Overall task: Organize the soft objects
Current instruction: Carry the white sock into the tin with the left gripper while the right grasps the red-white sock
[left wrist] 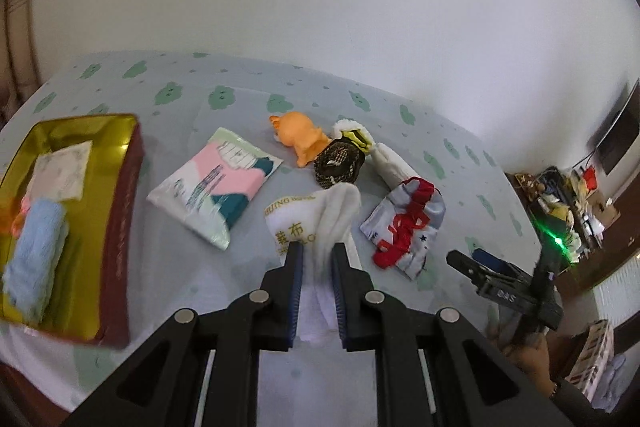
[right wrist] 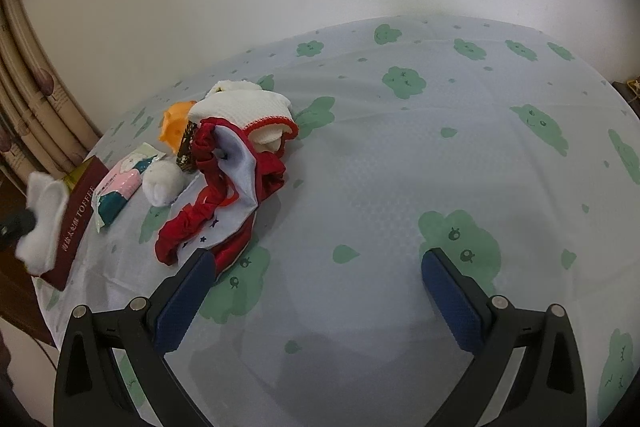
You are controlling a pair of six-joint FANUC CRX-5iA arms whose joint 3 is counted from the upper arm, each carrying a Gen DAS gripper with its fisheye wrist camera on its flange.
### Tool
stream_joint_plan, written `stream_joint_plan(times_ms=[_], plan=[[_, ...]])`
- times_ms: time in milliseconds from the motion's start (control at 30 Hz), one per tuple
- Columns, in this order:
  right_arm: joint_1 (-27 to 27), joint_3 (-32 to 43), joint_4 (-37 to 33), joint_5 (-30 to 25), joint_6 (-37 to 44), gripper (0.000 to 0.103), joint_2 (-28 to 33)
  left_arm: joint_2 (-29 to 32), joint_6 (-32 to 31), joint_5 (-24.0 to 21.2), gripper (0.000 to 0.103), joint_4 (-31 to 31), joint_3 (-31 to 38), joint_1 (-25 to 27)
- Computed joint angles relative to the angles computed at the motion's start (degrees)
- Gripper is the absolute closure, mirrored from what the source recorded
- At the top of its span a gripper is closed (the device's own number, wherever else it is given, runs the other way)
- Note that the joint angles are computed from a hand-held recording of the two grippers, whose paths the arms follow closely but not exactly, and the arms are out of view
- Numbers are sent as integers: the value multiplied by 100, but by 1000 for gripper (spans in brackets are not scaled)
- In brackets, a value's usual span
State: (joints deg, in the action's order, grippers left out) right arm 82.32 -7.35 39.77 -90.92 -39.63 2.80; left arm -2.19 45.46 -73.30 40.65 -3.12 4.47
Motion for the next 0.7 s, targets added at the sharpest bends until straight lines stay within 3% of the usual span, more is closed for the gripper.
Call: stream_joint_plan(times_ms=[267,533,567,633,667,700], plan=[[-377,-95,34,802,128,0,-129,-238,-190,-374,89,93,-109,528],[-1013,547,-326,986,1461,1,356,-401,-315,-410,88,240,-211,859],[-1049,662,-352,910,1650,5,452,-410,-307,-407,88,262,-212,899],[-1029,670,-195,1031,1913,57,509,-424,-291,-394,88,300,-203,988],[-1033,846,-277,873,2130,57,644,-417,-268,-419,88,325,-177,1055],[-1014,911,-248,793,2206,63,711,-410,-239,-423,88,330,-156,1085]])
